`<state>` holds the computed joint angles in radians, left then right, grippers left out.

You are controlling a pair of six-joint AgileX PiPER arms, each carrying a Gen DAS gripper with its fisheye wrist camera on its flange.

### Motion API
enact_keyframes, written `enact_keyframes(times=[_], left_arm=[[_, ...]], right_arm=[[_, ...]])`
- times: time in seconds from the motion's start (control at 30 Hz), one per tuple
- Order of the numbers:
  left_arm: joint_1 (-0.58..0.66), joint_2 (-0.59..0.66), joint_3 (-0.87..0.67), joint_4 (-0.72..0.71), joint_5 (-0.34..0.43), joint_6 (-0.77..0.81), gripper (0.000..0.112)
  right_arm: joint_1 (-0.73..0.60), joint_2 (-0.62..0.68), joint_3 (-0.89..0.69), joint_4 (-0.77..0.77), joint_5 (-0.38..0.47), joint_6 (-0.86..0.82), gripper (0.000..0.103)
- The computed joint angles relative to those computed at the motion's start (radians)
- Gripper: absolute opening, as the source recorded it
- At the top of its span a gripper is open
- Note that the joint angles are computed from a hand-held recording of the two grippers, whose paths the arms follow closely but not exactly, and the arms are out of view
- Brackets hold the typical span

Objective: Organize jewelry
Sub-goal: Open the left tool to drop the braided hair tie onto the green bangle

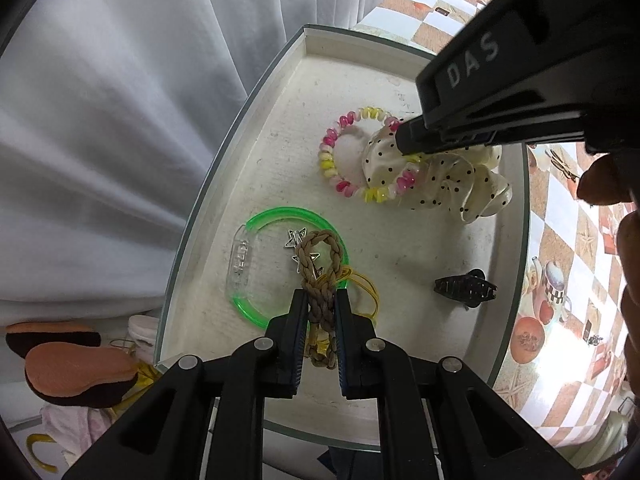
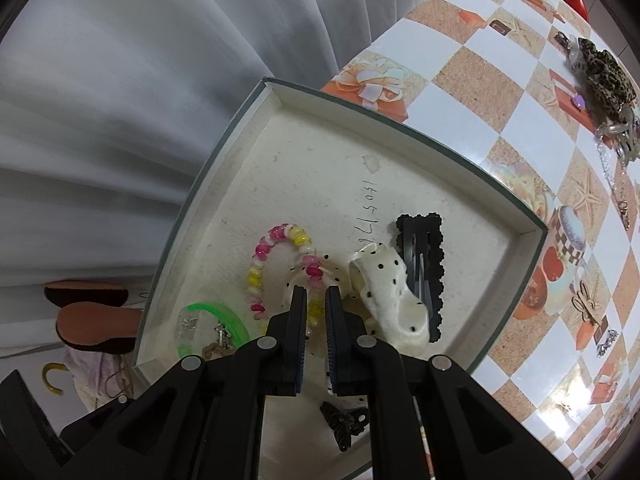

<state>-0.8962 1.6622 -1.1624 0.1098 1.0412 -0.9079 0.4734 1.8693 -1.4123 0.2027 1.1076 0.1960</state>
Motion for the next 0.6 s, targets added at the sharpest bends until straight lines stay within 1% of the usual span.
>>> enact_keyframes(times=[0.03, 0.1, 0.13, 0.17, 0.3, 0.4, 0.6], left_arm=[[0.001, 0.010, -0.018, -0.001, 0.014, 0.002, 0.017], [-0.002, 0.030, -0.048, -0.002, 0.034, 0.001, 0.017], [-0.003, 0.042, -0.064, -0.002, 0.042, -0.001, 0.017], [-0.003, 0.048, -0.075, -0.003, 0.050, 0.000, 0.017], [0.000, 0.067, -0.110, -0.008, 0.076, 0.007, 0.017], [-0.001, 0.063, -0.107, -0.010, 0.082, 0.013, 0.017], [-0.014, 0.075, -0.143, -0.008, 0.119, 0.015, 0.017]], right_arm=[[-0.004, -0.006, -0.003, 0.006, 0.007, -0.005, 0.012], [-0.011, -0.022, -0.003, 0.018, 0.010, -0.012, 0.024], [-0.014, -0.031, -0.003, 0.023, 0.009, -0.012, 0.035], [-0.016, -0.039, -0.002, 0.028, 0.006, -0.014, 0.039], [-0.022, -0.070, -0.012, 0.033, 0.016, -0.012, 0.040], [-0.036, -0.104, -0.008, 0.026, 0.029, -0.002, 0.040], [-0.071, -0.197, 0.053, -0.032, 0.062, 0.013, 0.041]])
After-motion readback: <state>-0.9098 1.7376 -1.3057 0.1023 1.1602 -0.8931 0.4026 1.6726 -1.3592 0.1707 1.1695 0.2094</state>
